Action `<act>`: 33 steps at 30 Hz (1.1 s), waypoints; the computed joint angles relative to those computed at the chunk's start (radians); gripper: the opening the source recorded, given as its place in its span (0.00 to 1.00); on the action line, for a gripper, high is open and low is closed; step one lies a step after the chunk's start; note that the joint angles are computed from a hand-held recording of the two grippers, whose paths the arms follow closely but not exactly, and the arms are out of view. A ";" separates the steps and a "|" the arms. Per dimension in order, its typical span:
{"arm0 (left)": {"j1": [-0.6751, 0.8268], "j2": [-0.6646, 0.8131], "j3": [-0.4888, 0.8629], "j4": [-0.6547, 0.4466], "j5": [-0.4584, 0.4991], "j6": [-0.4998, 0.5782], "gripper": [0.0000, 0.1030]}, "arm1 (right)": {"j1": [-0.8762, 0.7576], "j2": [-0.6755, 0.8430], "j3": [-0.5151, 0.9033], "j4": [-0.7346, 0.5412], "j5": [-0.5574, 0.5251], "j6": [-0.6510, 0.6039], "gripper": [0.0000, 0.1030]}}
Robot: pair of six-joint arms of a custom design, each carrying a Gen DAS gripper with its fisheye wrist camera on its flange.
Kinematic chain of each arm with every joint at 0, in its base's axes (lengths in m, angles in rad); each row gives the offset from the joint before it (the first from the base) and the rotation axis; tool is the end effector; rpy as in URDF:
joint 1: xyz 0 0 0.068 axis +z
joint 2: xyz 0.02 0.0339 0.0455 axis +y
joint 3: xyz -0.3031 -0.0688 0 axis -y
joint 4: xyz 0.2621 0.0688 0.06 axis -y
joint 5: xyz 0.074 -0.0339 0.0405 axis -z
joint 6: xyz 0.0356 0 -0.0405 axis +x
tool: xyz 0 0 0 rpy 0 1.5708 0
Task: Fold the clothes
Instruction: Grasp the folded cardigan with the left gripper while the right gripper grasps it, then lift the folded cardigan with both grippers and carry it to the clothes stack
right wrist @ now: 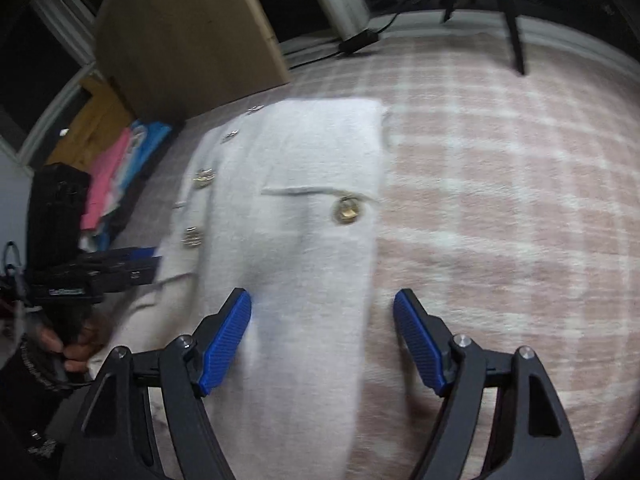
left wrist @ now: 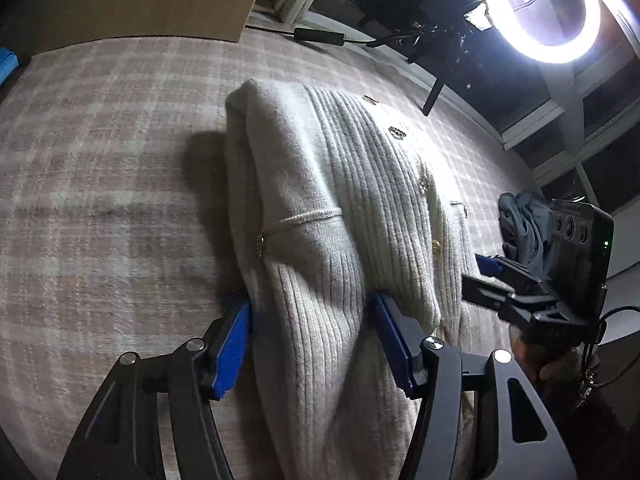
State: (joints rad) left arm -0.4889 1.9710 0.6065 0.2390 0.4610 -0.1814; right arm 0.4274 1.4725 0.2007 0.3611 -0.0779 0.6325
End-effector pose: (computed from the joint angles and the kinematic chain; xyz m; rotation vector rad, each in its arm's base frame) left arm 0.2540 -0.1531 0.0528 0.5674 2.7043 -0.8170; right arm 0.1735 0.0821 0.0958 0.2280 2.5496 0.5293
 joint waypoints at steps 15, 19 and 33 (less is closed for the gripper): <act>-0.102 -0.112 -0.087 0.136 -0.048 -0.227 0.25 | 0.040 0.260 -0.086 0.598 -0.125 0.267 0.30; -0.071 -0.256 -0.124 0.061 -0.039 -0.195 0.24 | 0.131 0.069 -0.055 0.426 -0.043 0.295 0.30; 0.363 -0.692 -0.150 -0.402 0.248 0.214 0.25 | 0.541 -0.127 0.296 -0.082 0.357 0.336 0.30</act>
State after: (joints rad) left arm -0.1256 1.2787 0.4564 -0.1632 0.7091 0.0321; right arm 0.9685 1.3458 0.4969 0.2790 0.2787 0.9683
